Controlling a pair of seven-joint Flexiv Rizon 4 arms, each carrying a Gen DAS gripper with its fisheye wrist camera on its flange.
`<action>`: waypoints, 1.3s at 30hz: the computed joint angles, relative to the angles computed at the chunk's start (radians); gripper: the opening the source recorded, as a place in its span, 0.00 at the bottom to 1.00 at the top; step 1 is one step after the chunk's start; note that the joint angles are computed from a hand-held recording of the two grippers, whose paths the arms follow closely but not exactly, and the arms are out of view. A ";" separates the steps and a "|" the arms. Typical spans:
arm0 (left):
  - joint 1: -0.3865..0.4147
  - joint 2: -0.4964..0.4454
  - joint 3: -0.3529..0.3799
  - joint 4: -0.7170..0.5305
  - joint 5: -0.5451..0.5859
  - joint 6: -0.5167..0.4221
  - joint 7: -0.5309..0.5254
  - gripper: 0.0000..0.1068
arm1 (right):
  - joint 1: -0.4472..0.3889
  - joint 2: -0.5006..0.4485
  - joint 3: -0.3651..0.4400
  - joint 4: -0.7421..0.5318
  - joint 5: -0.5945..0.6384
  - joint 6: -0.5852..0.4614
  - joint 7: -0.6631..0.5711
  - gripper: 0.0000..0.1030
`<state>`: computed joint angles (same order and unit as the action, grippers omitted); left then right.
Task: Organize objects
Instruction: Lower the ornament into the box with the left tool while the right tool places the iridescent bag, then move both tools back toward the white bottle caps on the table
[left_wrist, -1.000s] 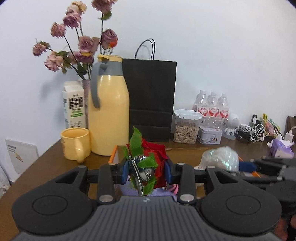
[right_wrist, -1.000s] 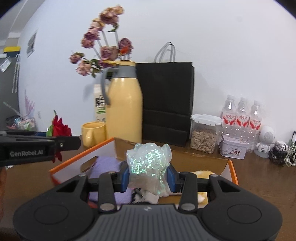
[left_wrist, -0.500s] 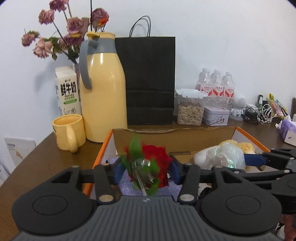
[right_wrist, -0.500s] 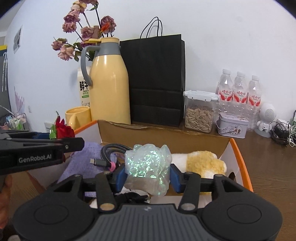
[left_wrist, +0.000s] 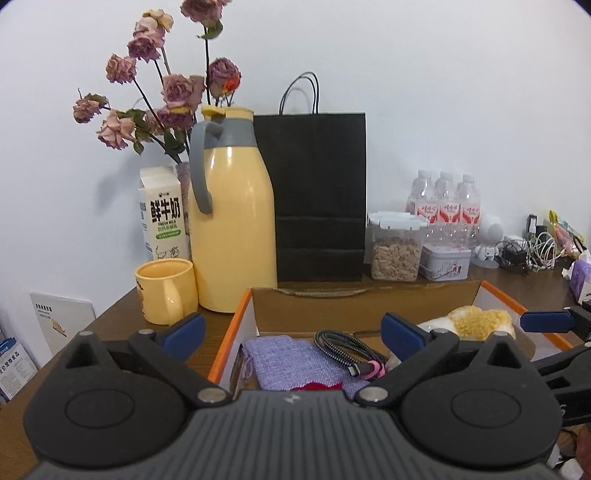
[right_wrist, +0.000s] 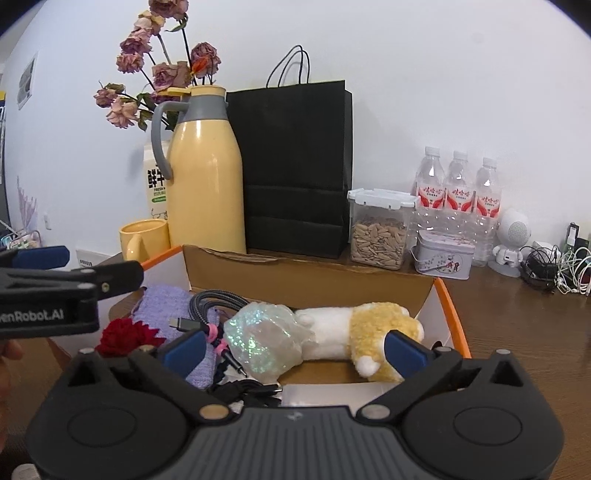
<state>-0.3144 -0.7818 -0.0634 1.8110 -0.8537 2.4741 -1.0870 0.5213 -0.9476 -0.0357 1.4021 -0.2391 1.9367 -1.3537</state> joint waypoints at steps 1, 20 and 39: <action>-0.003 0.007 0.001 0.008 -0.001 0.010 -0.003 0.96 | -0.001 0.010 0.002 0.015 0.000 0.012 -0.004 1.00; -0.062 0.199 0.001 0.309 -0.046 0.005 -0.062 0.96 | -0.039 0.252 0.048 0.416 0.040 0.110 -0.153 1.00; -0.111 0.234 0.019 0.490 -0.026 -0.095 -0.213 0.96 | -0.128 0.273 0.163 0.566 -0.033 0.043 -0.137 0.54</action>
